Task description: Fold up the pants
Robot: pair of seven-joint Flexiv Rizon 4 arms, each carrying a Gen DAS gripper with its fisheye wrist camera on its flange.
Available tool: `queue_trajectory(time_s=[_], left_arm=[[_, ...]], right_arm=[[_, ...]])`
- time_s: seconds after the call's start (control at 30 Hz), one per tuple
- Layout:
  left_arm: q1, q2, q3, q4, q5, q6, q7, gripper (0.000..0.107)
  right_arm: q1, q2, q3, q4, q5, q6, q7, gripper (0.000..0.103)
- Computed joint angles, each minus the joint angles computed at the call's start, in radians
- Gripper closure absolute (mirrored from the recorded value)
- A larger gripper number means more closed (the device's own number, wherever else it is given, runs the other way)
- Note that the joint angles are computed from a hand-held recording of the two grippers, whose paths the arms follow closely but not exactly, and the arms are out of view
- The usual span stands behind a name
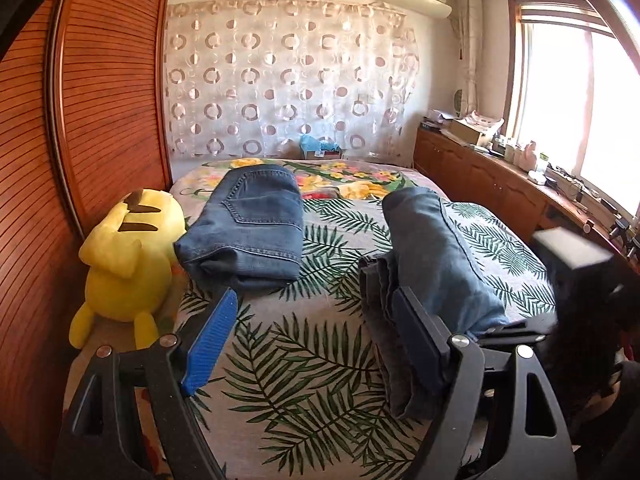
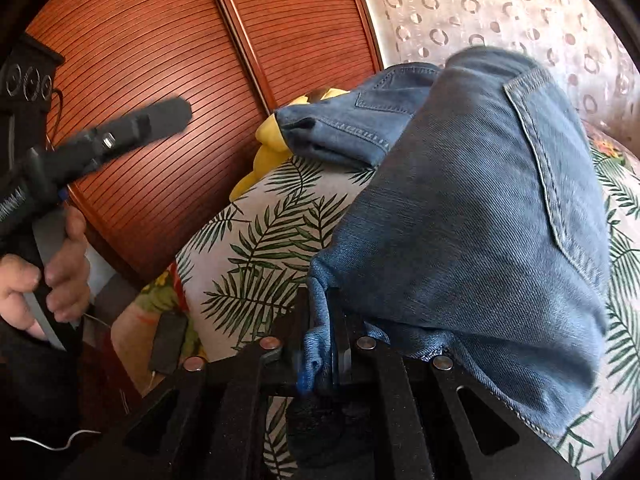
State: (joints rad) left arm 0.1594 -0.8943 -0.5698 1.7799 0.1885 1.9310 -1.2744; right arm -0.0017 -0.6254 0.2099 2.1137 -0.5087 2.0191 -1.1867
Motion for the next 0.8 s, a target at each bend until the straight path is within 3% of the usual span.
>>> queue_trajectory(time_s=[0.07, 0.13, 0.2, 0.3, 0.37, 0.43, 0.5, 0.57, 0.63, 0.73, 0.8], left_arm=[[-0.003, -0.003, -0.003, -0.002, 0.002, -0.004, 0.002, 0.027], [-0.005, -0.008, -0.012, -0.005, 0.006, -0.011, 0.008, 0.027], [-0.003, -0.012, -0.024, -0.004, 0.01, -0.017, 0.014, 0.027], [0.008, -0.038, -0.067, -0.014, 0.02, -0.047, 0.04, 0.027], [0.043, -0.089, -0.143, -0.03, 0.029, -0.105, 0.079, 0.027], [0.029, -0.109, -0.151, -0.041, 0.003, -0.137, 0.114, 0.029], [0.002, -0.117, -0.134, -0.053, -0.032, -0.161, 0.141, 0.038], [-0.011, -0.129, -0.131, -0.065, -0.076, -0.221, 0.165, 0.046], [-0.023, -0.13, -0.122, -0.067, -0.115, -0.256, 0.183, 0.051], [-0.043, -0.12, -0.094, -0.049, -0.153, -0.254, 0.21, 0.057], [-0.063, -0.109, -0.065, -0.033, -0.178, -0.243, 0.221, 0.057]], right_arm=[[0.002, 0.041, -0.008, 0.039, 0.01, 0.011, -0.013, 0.088], [0.058, 0.103, -0.063, 0.092, 0.076, 0.037, -0.054, 0.078], [0.087, 0.154, -0.094, 0.144, 0.14, 0.087, -0.095, 0.062], [0.183, 0.211, -0.181, 0.183, 0.303, 0.12, -0.186, 0.056], [0.24, 0.223, -0.238, 0.172, 0.415, 0.114, -0.247, 0.055], [0.279, 0.214, -0.288, 0.145, 0.496, 0.101, -0.302, 0.052], [0.278, 0.176, -0.305, 0.092, 0.534, 0.081, -0.319, 0.05], [0.226, 0.13, -0.277, 0.024, 0.503, 0.043, -0.297, 0.05], [0.231, 0.082, -0.29, -0.04, 0.501, 0.006, -0.286, 0.049], [0.153, 0.018, -0.211, -0.147, 0.414, -0.08, -0.228, 0.046], [0.198, -0.011, -0.258, -0.21, 0.396, -0.174, -0.194, 0.035]])
